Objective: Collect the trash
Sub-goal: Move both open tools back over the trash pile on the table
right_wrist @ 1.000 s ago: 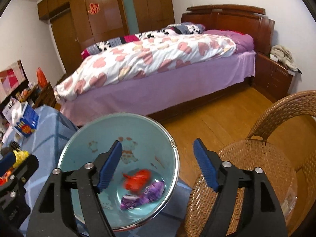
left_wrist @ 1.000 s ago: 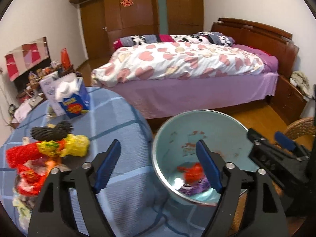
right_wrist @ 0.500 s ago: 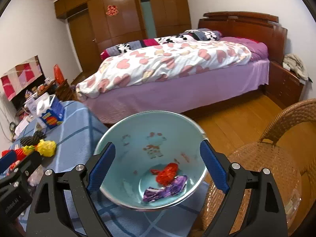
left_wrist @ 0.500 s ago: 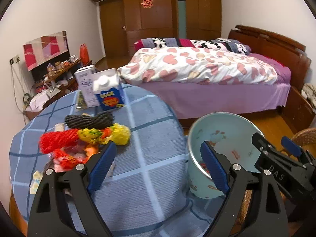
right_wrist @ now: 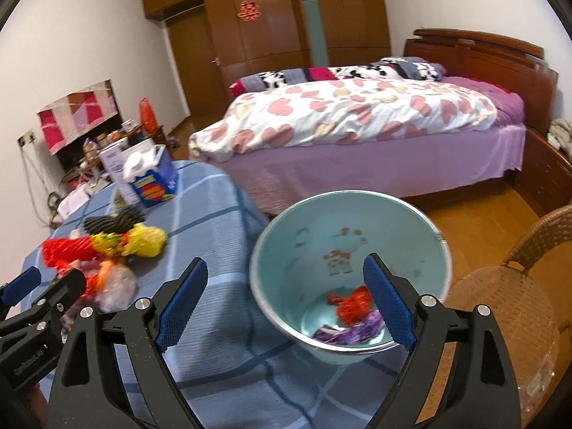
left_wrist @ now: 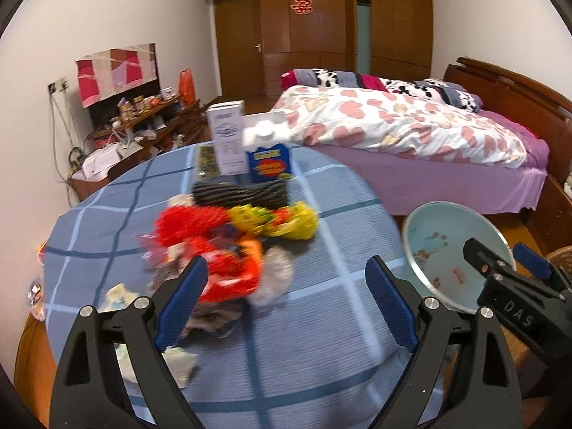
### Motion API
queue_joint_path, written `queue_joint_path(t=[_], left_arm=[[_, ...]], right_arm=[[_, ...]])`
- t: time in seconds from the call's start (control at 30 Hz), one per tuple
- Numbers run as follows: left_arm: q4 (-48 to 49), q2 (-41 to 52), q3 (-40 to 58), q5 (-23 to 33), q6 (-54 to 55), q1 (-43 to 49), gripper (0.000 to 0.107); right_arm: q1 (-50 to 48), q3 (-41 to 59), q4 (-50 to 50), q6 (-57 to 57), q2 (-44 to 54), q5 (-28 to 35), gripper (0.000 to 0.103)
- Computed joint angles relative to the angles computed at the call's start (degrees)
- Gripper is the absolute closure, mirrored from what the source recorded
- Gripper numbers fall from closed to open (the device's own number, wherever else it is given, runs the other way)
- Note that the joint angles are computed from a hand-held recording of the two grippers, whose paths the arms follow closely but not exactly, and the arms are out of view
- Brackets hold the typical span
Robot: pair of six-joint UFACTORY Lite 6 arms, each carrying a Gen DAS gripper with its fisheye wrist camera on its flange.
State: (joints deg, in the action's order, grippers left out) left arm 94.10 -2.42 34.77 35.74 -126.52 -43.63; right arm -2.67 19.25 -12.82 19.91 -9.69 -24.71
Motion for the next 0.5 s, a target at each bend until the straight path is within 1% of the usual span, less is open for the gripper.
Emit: queue_joint_path(t=[0.17, 0.33, 0.43, 0.5], left_arm=[[2.1, -8.7, -9.6, -1.8, -0.9, 5.4, 0.019], [4.2, -18.7, -18.8, -5.7, 0.8, 15.4, 0.019], [5.8, -23.7, -23.1, -7.1, 2.9, 21.5, 0.019], [8.2, -26.4, -25.5, -9.6, 3.3, 27.2, 0.019]], right_arm=[[8.0, -0.5, 6.6, -4.1, -0.2, 0.1, 0.016], [15.4, 0.7, 12.5, -7.6, 2.4, 0.0, 0.016], [19.4, 1.5, 16.7, -10.7, 3.7, -0.3, 0.016], [21.7, 2.2, 19.0, -12.4, 4.7, -0.6, 0.016]])
